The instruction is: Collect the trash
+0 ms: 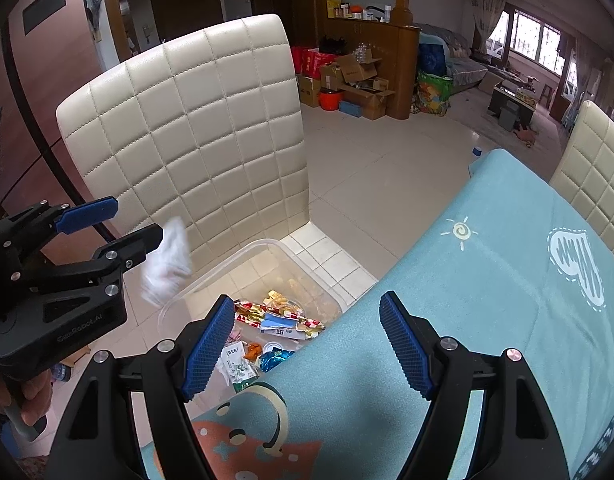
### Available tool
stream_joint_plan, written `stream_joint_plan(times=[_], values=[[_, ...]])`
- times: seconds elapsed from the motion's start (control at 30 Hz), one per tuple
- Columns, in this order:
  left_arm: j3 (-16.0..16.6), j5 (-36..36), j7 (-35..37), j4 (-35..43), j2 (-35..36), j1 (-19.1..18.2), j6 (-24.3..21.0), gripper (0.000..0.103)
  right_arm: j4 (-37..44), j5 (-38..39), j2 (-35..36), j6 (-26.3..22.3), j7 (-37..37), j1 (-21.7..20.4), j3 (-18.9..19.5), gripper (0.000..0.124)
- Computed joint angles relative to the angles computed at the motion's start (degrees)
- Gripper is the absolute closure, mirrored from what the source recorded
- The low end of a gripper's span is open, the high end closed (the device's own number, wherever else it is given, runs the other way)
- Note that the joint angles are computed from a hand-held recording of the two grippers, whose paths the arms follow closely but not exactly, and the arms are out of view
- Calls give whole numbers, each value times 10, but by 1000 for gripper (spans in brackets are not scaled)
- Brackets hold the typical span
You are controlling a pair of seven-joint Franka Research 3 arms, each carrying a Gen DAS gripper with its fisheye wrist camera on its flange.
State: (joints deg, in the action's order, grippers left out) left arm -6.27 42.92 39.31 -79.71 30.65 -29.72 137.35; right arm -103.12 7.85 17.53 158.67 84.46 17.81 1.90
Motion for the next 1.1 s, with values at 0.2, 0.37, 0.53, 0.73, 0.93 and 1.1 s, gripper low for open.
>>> stream_joint_plan(times=[0.2,0.37,0.53,0.73,0.93,1.1], values=[[3,11,-7,-7,-6,-3,6,26,-1,-2,-1,2,4,1,-2,51],[0,12,-8,-13,-11,-1,10,24,-5,-2,-4,4,4,1,-1,51],[-3,13,-9,-20,-19,0,11,24,-11,-5,-10,9,4,3,-1,51],[-5,24,-17,-33,-33,-3,13,24,-26,-15,-26,20,15,8,-4,51],[-9,37,-30,-43,-48,-8,11,21,-53,-44,-53,31,51,14,-14,51],[-17,39,-35,-50,-59,-8,9,20,-83,-83,-81,42,99,16,-22,51]])
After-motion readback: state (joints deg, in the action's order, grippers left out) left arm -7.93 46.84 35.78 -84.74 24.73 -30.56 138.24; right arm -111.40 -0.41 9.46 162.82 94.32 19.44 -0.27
